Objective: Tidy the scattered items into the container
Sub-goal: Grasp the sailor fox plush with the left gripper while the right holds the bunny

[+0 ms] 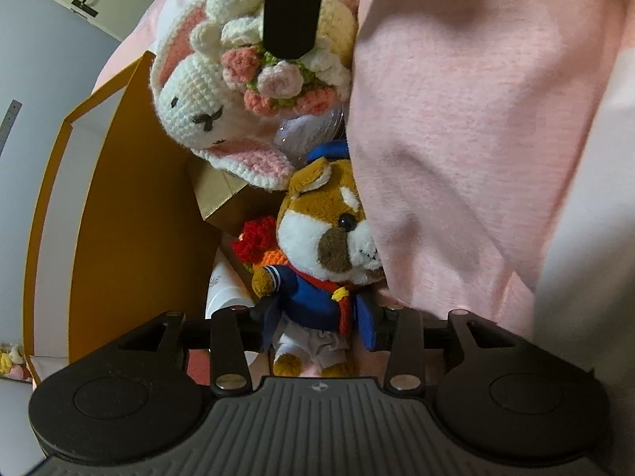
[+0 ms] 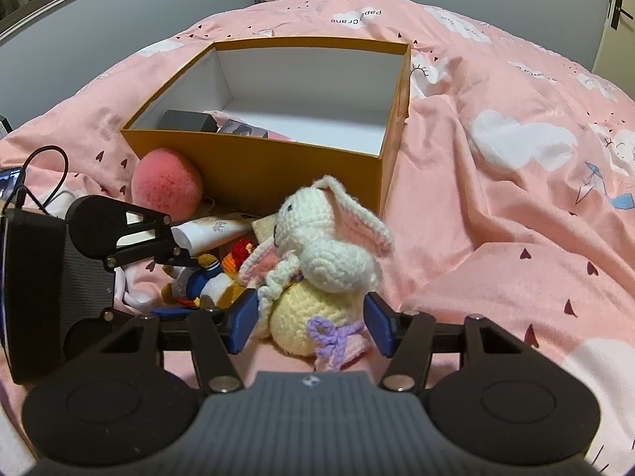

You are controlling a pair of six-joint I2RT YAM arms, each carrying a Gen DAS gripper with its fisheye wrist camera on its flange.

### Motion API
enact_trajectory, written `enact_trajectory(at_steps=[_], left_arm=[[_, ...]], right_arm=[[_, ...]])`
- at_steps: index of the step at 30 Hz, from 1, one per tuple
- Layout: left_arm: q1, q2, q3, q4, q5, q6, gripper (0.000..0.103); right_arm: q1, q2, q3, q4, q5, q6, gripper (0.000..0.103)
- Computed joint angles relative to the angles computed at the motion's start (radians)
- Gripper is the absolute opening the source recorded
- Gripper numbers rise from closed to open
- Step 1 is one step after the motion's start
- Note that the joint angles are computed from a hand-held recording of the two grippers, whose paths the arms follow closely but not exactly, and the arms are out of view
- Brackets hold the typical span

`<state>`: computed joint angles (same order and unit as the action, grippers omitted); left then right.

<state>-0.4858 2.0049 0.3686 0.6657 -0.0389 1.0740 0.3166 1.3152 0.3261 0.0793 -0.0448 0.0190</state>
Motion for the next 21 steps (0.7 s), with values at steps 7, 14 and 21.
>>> enact_trajectory(at_steps=[7, 14, 21], left_arm=[[0.024, -0.002, -0.022, 0.02, 0.016, -0.014, 0.042], [0.077, -0.115, -0.028, -0.124, 0.056, -0.105, 0.036], [0.187, -0.31, -0.029, -0.369, 0.153, -0.133, 0.03]], right_arm=[[0.011, 0.004, -0.001, -0.003, 0.01, -0.013, 0.064], [0.016, 0.005, 0.003, -0.015, 0.023, -0.037, 0.068], [0.025, 0.004, 0.001, -0.007, 0.037, -0.047, 0.069]])
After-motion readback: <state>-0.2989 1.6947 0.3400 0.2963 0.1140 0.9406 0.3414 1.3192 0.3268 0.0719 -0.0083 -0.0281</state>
